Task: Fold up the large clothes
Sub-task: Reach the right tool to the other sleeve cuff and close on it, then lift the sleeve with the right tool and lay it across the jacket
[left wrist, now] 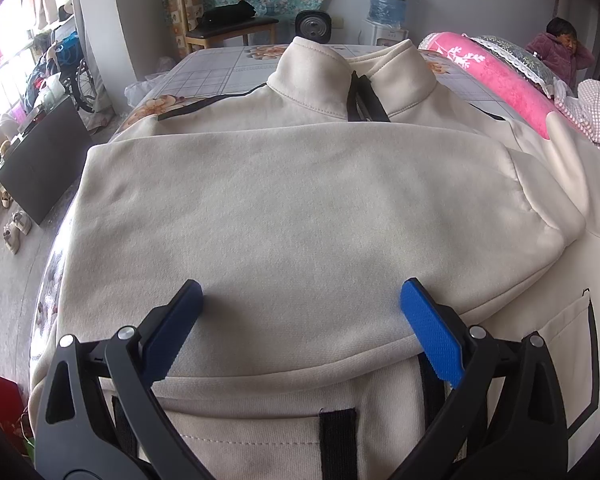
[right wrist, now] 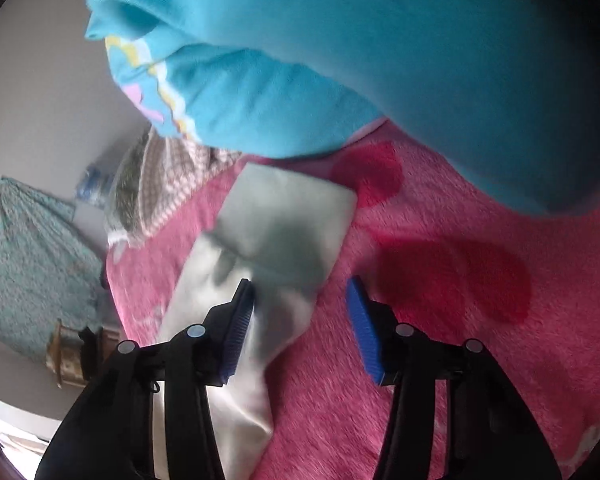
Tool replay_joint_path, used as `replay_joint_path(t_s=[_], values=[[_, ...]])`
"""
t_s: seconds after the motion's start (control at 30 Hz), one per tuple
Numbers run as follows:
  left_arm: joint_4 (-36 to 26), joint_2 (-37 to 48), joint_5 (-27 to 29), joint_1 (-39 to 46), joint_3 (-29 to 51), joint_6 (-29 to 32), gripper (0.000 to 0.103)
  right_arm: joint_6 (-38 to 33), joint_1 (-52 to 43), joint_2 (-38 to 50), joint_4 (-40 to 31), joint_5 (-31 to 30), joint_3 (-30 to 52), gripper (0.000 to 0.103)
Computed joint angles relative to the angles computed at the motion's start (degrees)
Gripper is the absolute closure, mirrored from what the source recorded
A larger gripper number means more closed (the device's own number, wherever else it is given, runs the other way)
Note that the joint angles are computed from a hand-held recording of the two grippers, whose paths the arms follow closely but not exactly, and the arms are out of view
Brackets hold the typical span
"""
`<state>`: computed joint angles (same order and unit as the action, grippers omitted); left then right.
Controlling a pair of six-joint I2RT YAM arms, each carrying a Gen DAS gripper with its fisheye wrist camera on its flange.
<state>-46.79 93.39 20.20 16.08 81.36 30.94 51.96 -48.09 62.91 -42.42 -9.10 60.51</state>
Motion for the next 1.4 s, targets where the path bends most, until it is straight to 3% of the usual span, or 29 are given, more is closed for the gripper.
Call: replay_joint_path(t_s=[0.13,0.27,0.53,0.7,0.9,1.07,1.13,1.3,1.4], values=[[0.03,-0.02,-0.02,0.00,-0.03,-0.02,0.007,0.94,1.84,0.96,1.80,2.41,-0.47,0.063],[-0.01,0.04,0.05,0.06,0.01,0.06,0.007,-0.43,2.02,-1.88,2.02,2.49,-2.46,0.085],[0.09,0.07,0.07,0.02,-0.02,0.01,0.007,-5.99,7.84,-7.61,0.32,4.46,2.89,0.092],[0.09,-0.08,0.15,-0.07,-0.14,-0.27,0.007,-10.63,17.30,-6.99,-3.37,9.22,14.58,0.092],[2.51,-0.82,-3.29,0.26,-0.59,-4.82,0.008,-19.42,40.13,1.17,-9.29,25.25,34.72,0.092],[-0.82,-1.19,-0.03,3.29,4.08,-2.86,0.009,-25.67,59.04,11.33,-11.70,36.08,50.80,0.092],[-3.97,-0.31,1.97,5.13,8.00,-2.08,0.016,-27.47,65.19,15.73,-11.76,37.93,56.42,0.092],[-17.86,6.95,4.53,9.51,21.41,2.86,0.058,-32.49,79.34,25.94,-11.77,41.81,65.81,0.092],[-25.52,12.50,6.24,13.27,28.55,5.19,0.070,-35.82,85.75,32.36,-11.48,41.71,69.51,0.092]])
